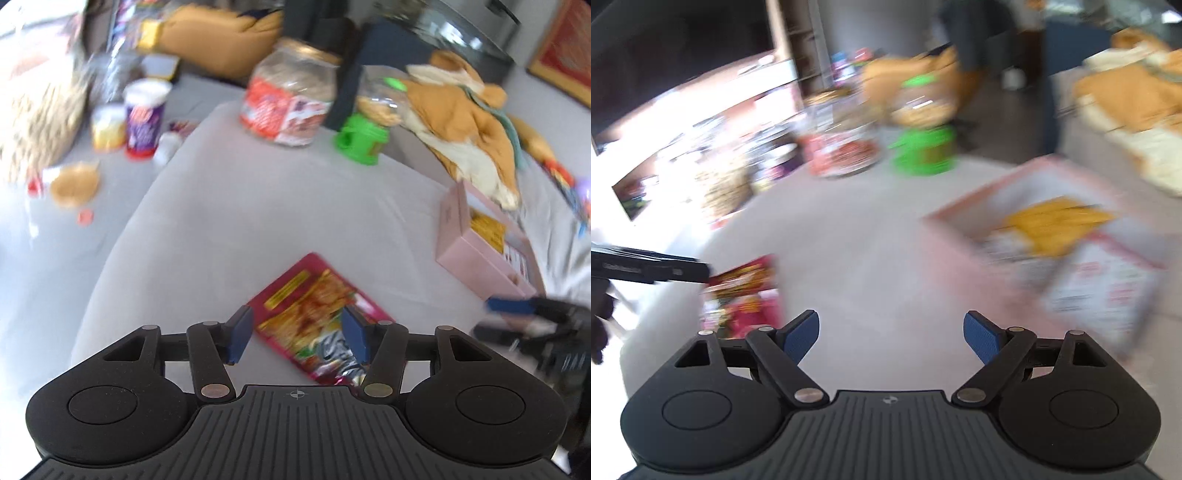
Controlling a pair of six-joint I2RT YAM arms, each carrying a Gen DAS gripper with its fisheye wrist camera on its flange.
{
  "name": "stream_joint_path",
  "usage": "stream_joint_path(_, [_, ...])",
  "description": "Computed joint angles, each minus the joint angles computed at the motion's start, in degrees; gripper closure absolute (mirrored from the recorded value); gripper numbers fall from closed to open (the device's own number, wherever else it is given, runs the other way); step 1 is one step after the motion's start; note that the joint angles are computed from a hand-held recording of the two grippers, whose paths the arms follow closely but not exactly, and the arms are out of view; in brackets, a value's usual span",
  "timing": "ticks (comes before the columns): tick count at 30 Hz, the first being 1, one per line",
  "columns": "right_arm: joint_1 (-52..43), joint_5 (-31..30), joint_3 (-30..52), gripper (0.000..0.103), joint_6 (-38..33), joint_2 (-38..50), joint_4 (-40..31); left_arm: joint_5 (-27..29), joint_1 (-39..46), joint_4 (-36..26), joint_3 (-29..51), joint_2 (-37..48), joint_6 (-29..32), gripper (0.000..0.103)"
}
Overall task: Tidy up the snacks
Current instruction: 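Grasp the red-and-gold snack bag on the table with the right gripper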
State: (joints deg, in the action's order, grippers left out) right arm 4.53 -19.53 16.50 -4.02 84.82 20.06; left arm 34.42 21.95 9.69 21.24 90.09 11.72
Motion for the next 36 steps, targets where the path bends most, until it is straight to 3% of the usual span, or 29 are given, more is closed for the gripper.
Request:
stream_joint_path(2, [7.5,2.4,1.3,0.017,3.4,3.8,2.4,2.7,1.0,1.7,1.1,4.0,-1.0,0.063])
stream_joint_path(3, [11.2,4.2,2.1,0.017,5.0,6.2,4.2,4.2,0.6,2.5,1.6,5.8,-1.2,0.065])
stream_joint_path(7, [19.9,9.7,5.5,0.017,9.1,13.2,7.2,6.1,-5.8,10.1,1.0,9.6,-3.6,0.066])
stream_joint_path(12, [19.0,9.5,5.1,0.017,10.2,14.6,7.9,11.1,-11.2,15.3,3.1,16.3,-7.7,0.066])
stream_joint_path(15, [17.6,10.5,3.6,0.016,10.8,13.2,7.6,6.8,-12.5,23.1,-0.4,14.8,-10.5,0.066])
stream_joint_path(19, [16.5,10.2,2.3,0.015,12.8,13.0,9.2,-12.4,-14.2,35.0,-8.7,9.4,-9.2,0.066])
stream_joint_path(21, [18.0,12.1,3.2,0.012,14.9,13.2,8.1,-16.9,-12.7,38.7,-11.0,9.9,-7.9,0.066])
stream_joint_path(26, [23.9,16.1,8.0,0.0,21.7,17.2,7.2,-17.3,-6.6,48.7,-13.8,16.3,-6.7,0.066])
stream_joint_path(29, [29.4,25.3,12.3,0.0,25.7,21.2,6.5,-14.5,-4.0,52.1,-13.9,19.8,-6.6,0.066])
stream_joint_path(31, [31.3,28.3,13.8,0.0,25.5,23.0,6.7,-13.9,-3.7,51.8,-13.9,19.5,-6.3,0.065])
stream_joint_path(33, [31.5,27.4,13.8,0.0,22.7,23.2,6.8,-12.5,-3.0,50.6,-13.8,18.8,-6.0,0.065])
stream_joint_path(36, [30.7,25.2,11.3,0.015,18.1,20.5,7.1,-11.4,-3.2,50.2,-14.1,18.4,-6.1,0.066])
